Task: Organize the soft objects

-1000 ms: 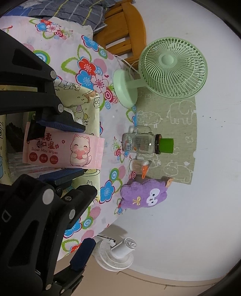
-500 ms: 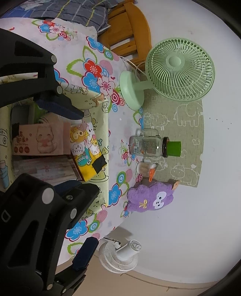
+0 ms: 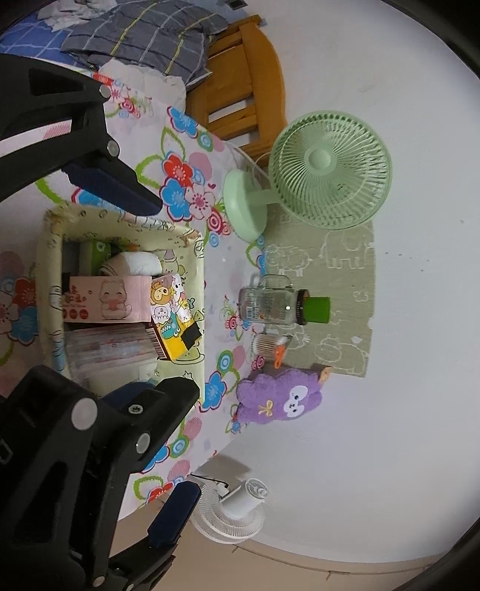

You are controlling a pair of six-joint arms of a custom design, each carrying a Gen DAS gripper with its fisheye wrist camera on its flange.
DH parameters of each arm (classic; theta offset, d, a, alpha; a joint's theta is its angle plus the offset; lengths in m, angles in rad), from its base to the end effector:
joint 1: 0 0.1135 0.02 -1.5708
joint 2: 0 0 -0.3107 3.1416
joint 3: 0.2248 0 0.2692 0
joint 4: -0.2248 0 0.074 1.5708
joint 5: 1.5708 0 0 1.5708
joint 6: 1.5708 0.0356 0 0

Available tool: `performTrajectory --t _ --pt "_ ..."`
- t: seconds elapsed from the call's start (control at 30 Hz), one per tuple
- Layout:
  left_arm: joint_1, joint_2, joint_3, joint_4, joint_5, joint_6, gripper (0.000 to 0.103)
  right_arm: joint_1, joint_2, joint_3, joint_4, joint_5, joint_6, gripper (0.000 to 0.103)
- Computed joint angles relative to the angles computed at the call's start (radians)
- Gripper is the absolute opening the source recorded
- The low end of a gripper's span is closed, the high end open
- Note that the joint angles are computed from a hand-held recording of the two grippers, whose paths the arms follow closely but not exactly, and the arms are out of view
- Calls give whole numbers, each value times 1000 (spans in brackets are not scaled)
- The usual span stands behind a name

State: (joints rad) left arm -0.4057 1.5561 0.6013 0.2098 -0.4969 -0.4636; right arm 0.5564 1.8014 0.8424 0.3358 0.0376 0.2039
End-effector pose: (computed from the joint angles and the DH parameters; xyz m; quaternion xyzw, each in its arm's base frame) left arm 0.2763 -0.1002 0.1733 -0.1243 0.8846 0.0405 0.4476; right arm 0.3233 0.1995 0.1717 -0.1475 0.8774 0.1537 0.4298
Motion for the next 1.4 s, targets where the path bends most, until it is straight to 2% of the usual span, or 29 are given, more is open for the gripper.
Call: performTrajectory --t 0.27,0.6,0.77,1.0,1.4 --pt "-93 -169 -66 -75 -109 -21 102 19 -151 -115 22 31 -3 94" --pt "-235 -342 -116 -209 -263 -98 103 36 -357 -253 10 87 -10 94" --pt "-310 -418 -129 -303 -344 -159 103 42 -469 -328 11 132 -11 101" --pt "-437 -488 -126 -447 -467 -271 103 35 -628 -409 -28 172 -3 102" --pt "-583 -509 -118 -659 -578 -512 103 2 -781 -487 -107 175 3 103"
